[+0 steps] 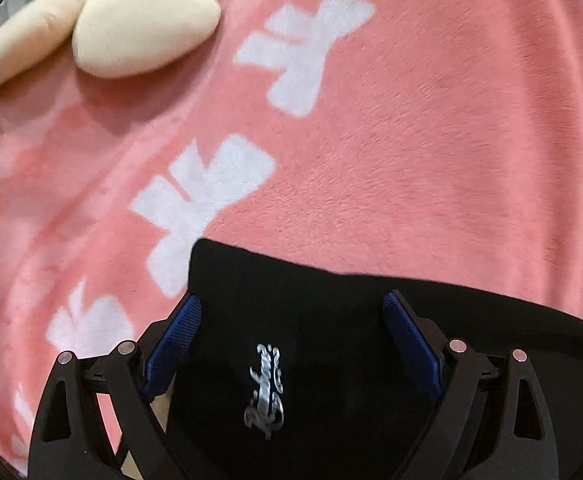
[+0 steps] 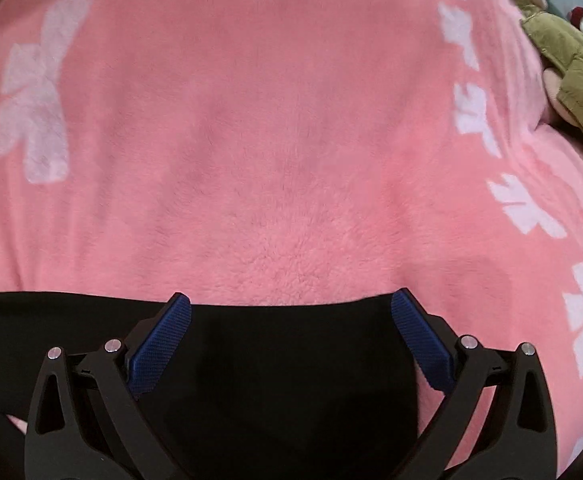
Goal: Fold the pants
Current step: 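Grasp the waistband of the black pants with both grippers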
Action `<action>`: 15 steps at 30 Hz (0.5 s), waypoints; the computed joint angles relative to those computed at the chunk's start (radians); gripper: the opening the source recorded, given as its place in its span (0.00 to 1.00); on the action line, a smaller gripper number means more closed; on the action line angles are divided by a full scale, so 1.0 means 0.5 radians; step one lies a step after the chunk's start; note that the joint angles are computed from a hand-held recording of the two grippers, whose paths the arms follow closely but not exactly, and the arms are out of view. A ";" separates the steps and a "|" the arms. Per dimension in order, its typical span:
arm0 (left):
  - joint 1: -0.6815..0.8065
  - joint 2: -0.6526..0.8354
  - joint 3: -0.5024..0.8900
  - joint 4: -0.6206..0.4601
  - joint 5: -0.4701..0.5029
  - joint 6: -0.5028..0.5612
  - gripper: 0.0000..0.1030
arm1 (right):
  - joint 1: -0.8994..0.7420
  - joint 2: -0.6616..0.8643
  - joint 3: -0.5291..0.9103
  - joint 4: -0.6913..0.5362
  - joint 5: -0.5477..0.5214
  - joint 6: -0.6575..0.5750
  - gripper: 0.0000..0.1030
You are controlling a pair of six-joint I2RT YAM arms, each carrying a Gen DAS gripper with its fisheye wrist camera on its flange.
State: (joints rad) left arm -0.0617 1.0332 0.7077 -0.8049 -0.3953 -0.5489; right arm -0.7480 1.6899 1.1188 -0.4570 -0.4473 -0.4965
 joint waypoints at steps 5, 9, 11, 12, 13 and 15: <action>-0.084 0.105 -0.006 0.088 -0.100 0.073 0.77 | 0.111 -0.008 -0.069 0.042 0.060 -0.056 0.75; -0.164 0.101 0.023 0.075 -0.031 0.075 0.21 | 0.148 -0.051 -0.083 -0.055 -0.011 -0.086 0.23; -0.232 0.087 0.062 0.009 -0.055 -0.009 0.06 | 0.162 -0.100 -0.105 -0.099 -0.036 -0.098 0.00; -0.268 0.044 0.072 -0.024 -0.088 -0.042 0.00 | 0.167 -0.141 -0.121 -0.120 -0.053 -0.093 0.00; -0.287 -0.016 0.081 -0.039 -0.096 -0.052 0.00 | 0.155 -0.204 -0.152 -0.124 -0.091 -0.098 0.00; -0.338 -0.197 0.096 -0.131 -0.115 -0.097 0.00 | 0.077 -0.371 -0.195 -0.180 -0.226 -0.153 0.00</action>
